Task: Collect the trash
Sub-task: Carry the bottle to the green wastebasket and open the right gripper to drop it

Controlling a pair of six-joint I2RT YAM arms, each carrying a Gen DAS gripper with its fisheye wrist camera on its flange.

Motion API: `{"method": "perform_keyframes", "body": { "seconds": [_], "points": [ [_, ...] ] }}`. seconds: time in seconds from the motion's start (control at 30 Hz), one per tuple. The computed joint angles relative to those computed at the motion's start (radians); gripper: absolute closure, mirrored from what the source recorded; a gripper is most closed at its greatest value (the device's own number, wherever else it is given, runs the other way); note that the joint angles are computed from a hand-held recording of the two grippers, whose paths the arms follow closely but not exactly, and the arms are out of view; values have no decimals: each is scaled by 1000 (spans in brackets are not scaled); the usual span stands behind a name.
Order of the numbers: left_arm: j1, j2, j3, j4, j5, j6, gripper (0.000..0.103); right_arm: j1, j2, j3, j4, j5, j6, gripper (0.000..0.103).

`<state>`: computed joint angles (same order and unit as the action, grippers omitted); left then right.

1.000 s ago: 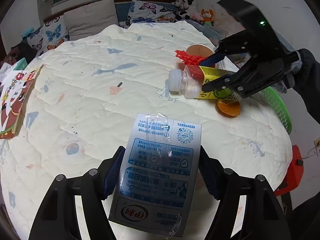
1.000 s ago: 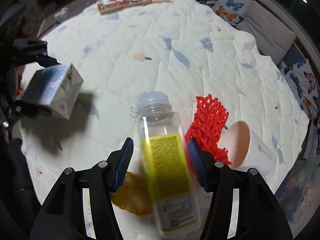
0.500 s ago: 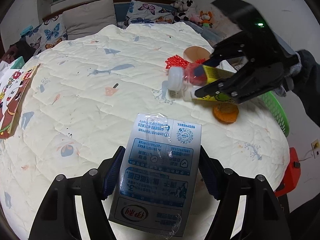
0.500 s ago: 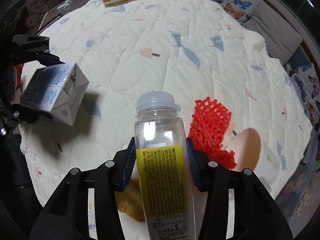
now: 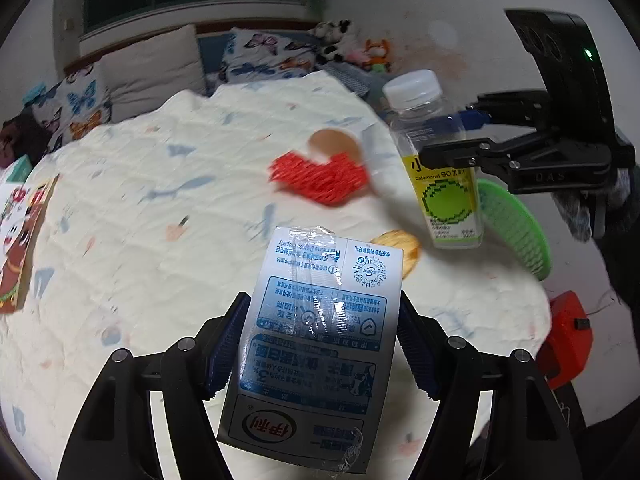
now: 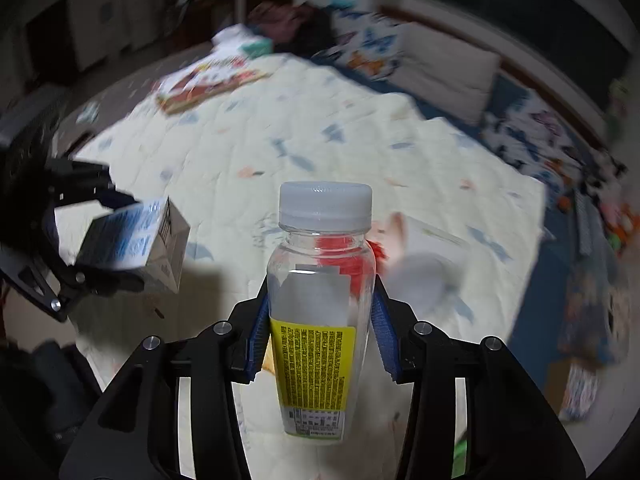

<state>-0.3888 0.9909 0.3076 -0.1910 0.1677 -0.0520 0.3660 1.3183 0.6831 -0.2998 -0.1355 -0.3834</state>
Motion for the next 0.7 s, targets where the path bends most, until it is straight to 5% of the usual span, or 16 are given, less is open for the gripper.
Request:
{"method": "perform_keyframes", "body": {
  "seconds": [0.2, 0.4, 0.53, 0.7],
  "points": [
    [-165, 45, 59, 25, -56, -72, 34, -155, -289, -128, -79, -29, 28, 58],
    [-297, 152, 131, 76, -71, -133, 34, -505, -514, -197, -215, -171, -76, 58],
    [-367, 236, 192, 105, -79, -165, 35, -811, -525, -210, -273, -282, -230, 58],
    [-440, 343, 282, 122, -93, -198, 34, -1097, -361, -252, -168, -325, -373, 58]
  ]
}}
